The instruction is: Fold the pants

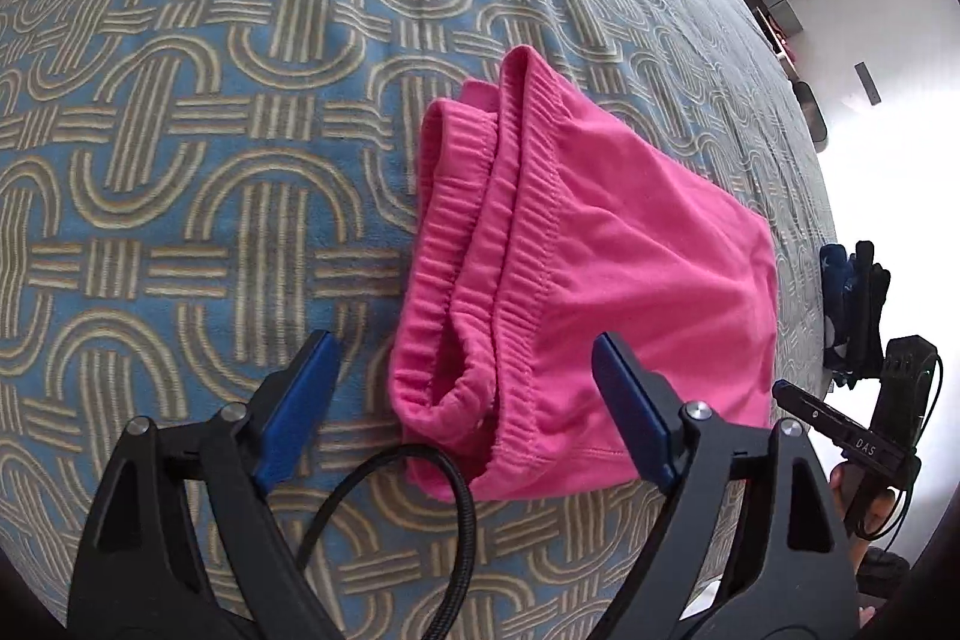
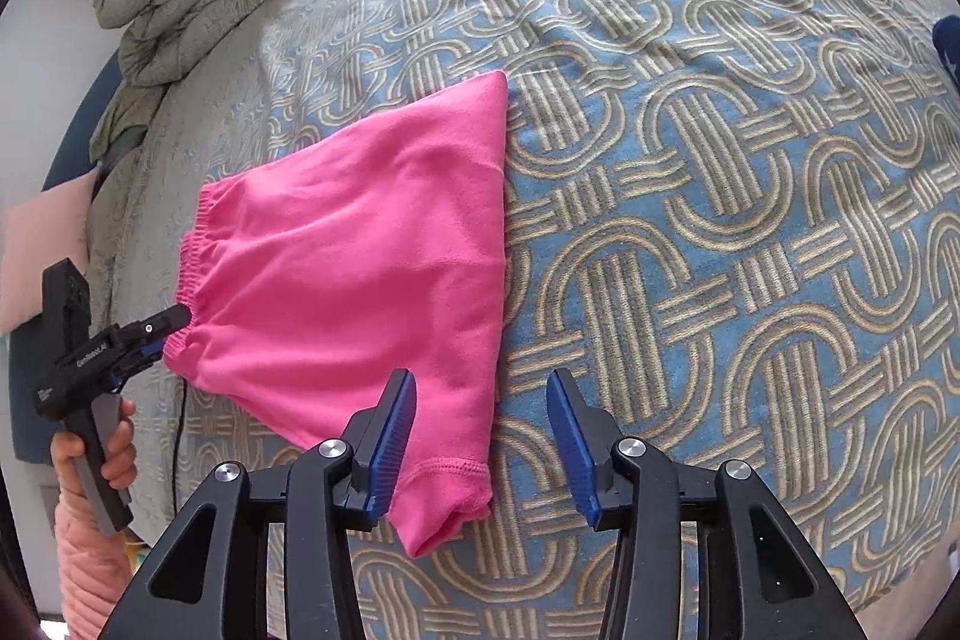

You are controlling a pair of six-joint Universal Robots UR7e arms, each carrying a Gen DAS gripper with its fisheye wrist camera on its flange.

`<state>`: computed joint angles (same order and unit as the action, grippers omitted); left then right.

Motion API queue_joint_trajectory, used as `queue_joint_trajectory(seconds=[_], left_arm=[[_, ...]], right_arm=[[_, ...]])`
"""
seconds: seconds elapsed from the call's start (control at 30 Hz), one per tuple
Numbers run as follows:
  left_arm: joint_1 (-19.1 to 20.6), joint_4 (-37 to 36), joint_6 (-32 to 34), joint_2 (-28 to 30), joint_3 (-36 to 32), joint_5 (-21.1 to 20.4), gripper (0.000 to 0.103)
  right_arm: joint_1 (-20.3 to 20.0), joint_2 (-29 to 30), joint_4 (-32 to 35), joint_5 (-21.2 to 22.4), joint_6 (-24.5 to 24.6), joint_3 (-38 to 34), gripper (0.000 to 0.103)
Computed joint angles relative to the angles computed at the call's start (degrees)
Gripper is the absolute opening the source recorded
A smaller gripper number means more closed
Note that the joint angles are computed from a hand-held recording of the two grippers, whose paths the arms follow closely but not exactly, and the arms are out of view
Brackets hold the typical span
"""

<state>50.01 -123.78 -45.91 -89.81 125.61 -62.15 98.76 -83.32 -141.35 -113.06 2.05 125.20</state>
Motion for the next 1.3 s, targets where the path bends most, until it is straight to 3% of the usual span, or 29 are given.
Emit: queue_joint_trajectory(seconds=[0.03,0.23,0.33,0.47,0.57,0.67,0.73,0.9,1.07,1.2,1.3], left_arm=[[-0.18,-0.26,0.54,0.3,-0.05,-0.35,0.094],[-1.18,1.12,1.75,3.09,-1.63,-1.86,0.094],[-1.32,-3.71,1.77,2.09,-0.35,-4.98,0.094],[-1.57,-2.5,1.7,2.92,-1.04,-4.34,0.094],[0.11,-1.95,1.34,2.72,-1.51,-4.9,0.094],[2.9,-3.53,2.85,2.73,-2.11,-9.44,0.093],[3.19,-3.9,4.31,3.63,-2.71,-11.28,0.091],[0.58,-0.69,5.96,4.52,-3.07,-7.78,0.088],[1.73,-1.72,7.0,3.98,-2.62,-8.84,0.087],[3.65,-4.31,5.06,3.7,-2.49,-9.41,0.087],[4.14,-4.85,5.19,3.98,-2.7,-9.47,0.087]], right_arm=[[-0.13,0.09,0.02,-0.02,0.04,-0.03,0.047],[-1.24,0.62,0.77,1.44,1.3,-0.37,0.048],[-0.94,0.4,0.81,1.76,0.96,-0.25,0.048],[-0.9,0.72,0.65,1.35,0.85,-0.27,0.048],[-1.37,0.5,0.52,2.16,1.4,-0.25,0.048],[-1.98,0.21,0.79,3.5,0.32,-0.45,0.049],[-3.16,0.19,1.05,5.9,-0.23,-0.66,0.05],[-8.17,0.08,0.47,15.85,-0.11,-0.94,0.058],[-11.57,1.11,1.0,23.71,-0.29,-1.97,0.065],[-12.4,4.62,1.24,27.44,-2.28,-4.28,0.066],[-12.69,6.19,1.09,28.98,-0.52,-5.74,0.065]])
